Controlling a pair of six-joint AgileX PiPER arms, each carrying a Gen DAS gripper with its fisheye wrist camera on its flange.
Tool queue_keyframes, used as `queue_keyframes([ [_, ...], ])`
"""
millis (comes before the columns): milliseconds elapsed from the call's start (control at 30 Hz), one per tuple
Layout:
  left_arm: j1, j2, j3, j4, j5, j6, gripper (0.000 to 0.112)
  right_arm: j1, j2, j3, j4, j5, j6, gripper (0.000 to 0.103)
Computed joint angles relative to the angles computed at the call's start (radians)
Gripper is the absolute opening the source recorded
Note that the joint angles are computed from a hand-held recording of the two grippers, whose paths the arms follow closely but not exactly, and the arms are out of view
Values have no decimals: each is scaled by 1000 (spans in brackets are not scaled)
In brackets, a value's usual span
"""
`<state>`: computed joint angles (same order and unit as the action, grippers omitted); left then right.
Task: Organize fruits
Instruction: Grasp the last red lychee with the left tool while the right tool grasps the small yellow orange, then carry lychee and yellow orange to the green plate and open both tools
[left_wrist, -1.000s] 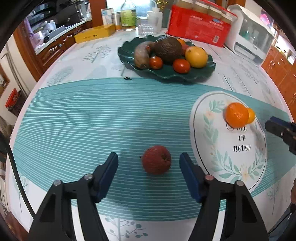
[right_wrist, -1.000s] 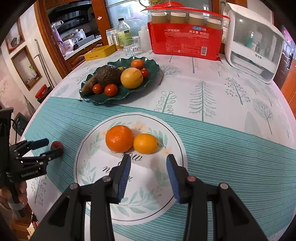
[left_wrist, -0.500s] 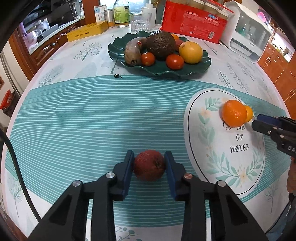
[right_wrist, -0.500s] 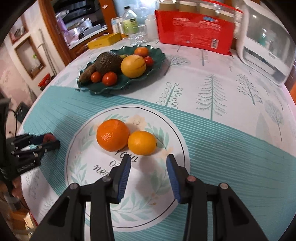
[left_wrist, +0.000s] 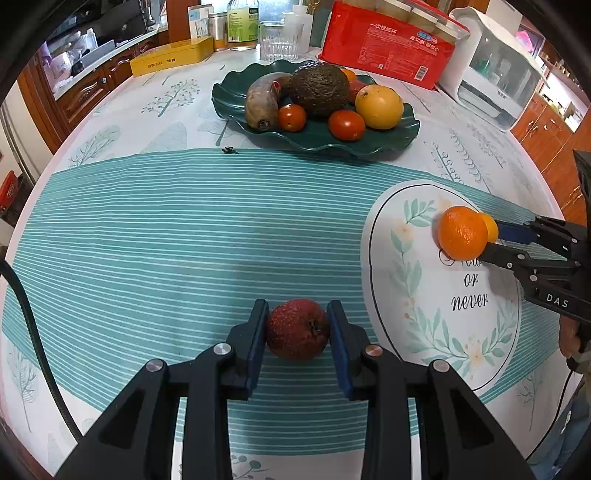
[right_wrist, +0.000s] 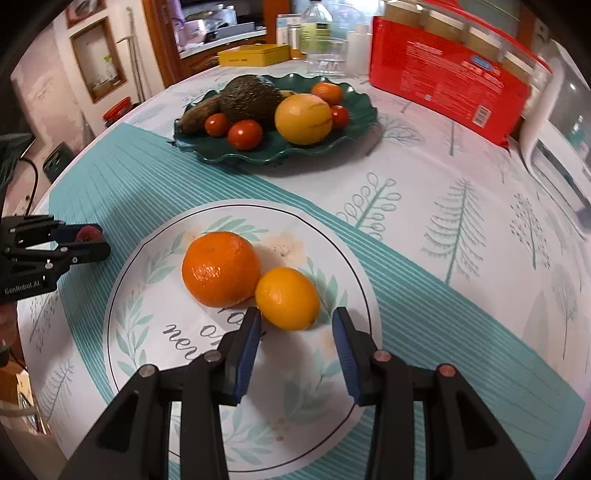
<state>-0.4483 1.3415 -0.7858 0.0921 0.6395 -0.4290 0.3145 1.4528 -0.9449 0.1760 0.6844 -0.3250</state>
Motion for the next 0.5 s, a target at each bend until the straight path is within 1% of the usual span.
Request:
queue_keyframes([
  [200, -1, 3, -2, 4, 1, -4, 31, -10, 26, -22, 39, 11, -83, 40],
  [433, 0, 4, -4, 5, 3, -1, 31, 1, 21, -10, 27, -9, -92, 40],
  [500, -1, 4, -4, 4, 2, -4, 31, 2, 14, -2, 35, -14, -99, 36],
])
